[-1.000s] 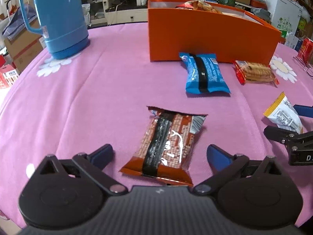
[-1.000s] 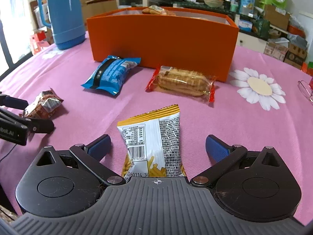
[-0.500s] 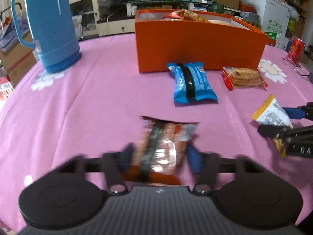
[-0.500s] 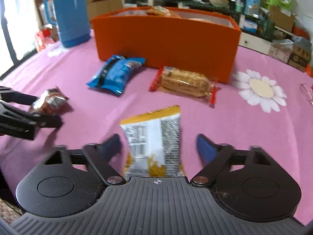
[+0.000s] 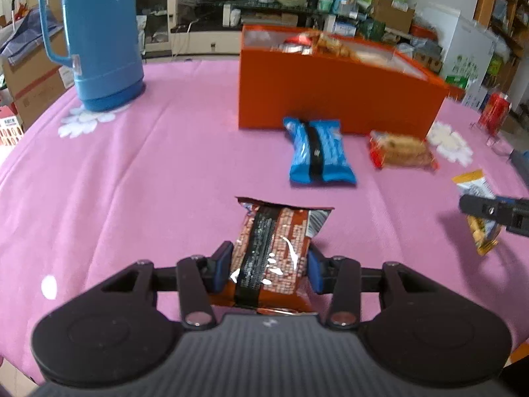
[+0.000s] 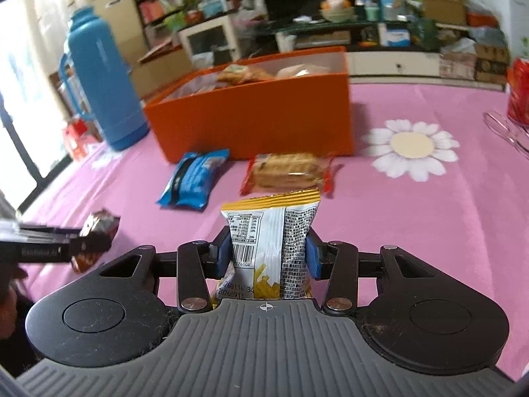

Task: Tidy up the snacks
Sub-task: 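Carry both packets over the orange box and open both tools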

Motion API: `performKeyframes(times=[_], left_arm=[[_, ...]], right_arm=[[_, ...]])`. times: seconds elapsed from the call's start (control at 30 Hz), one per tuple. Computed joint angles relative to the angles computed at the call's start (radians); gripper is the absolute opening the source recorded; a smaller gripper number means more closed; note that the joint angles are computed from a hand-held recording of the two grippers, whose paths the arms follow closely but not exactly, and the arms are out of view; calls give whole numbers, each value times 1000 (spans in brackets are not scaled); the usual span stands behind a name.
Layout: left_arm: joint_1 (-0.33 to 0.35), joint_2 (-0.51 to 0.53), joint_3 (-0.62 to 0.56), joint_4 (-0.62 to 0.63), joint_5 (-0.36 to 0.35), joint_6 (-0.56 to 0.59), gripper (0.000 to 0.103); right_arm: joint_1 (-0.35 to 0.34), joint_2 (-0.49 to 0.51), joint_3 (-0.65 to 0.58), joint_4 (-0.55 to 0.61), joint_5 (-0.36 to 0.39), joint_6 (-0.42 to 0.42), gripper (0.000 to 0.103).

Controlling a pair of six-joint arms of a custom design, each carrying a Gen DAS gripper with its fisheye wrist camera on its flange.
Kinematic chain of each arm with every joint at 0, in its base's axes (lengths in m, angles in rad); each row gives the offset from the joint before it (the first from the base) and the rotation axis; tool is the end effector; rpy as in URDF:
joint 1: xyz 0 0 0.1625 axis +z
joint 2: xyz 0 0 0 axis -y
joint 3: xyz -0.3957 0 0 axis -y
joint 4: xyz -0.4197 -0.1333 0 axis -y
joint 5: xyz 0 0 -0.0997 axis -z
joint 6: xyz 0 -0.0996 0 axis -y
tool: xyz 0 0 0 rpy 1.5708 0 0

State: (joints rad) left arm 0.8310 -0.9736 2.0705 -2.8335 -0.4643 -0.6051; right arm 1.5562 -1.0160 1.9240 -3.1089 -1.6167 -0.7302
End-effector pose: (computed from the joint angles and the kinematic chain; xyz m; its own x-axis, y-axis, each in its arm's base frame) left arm -0.1861 -0.5338 0.0887 -0.7321 -0.2558 -0.6314 0.3021 0.7088 -0.6374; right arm 0.1199 -0.6077 0.1464 -0.7517 -0.5079 0.4206 -0.6572 0.6297 -0.4143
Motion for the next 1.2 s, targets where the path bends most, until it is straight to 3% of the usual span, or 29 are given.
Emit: performKeyframes(times=[0.17,0.23,0.27,0.3,0.33,0.4,0.47,0.53,0.67,0.8,0.87,1.03,1.2], left_arm=[[6,36,-24,57,55,23,49],[4,45,-28,68,73,25,65],[4,46,-28,73,75,24,66],[4,47,-26,61,75,34,66],[5,47,-25,53,73,41,66],[9,45,-18,25,63,52,66],[15,38,-10,-34,24,82,45],[18,24,-4,-67,-6,83,44],[29,-16,-16,-169,-103,131,43],[51,26,-151,-318,-109,348,43],[72,78,-261,-398,-108,471,43],[150,247,-573,-476,-150,697,43],[228,387,-808,-305,-97,716,45]], right_arm=[[29,60,-29,-24,-125,-58,20],[38,80,-44,-13,-162,-73,26],[43,88,-44,-30,-173,-95,28],[49,95,-48,-34,-189,-111,39],[54,103,-52,-36,-206,-122,59],[59,112,-54,-45,-228,-133,65],[54,110,-46,-57,-216,-153,59],[48,97,-36,-60,-192,-158,16],[31,43,-32,24,-104,-53,16],[53,20,-87,52,32,32,16],[84,60,-159,19,54,25,17],[146,295,-485,-10,26,6,25],[158,528,-806,143,-87,28,25]])
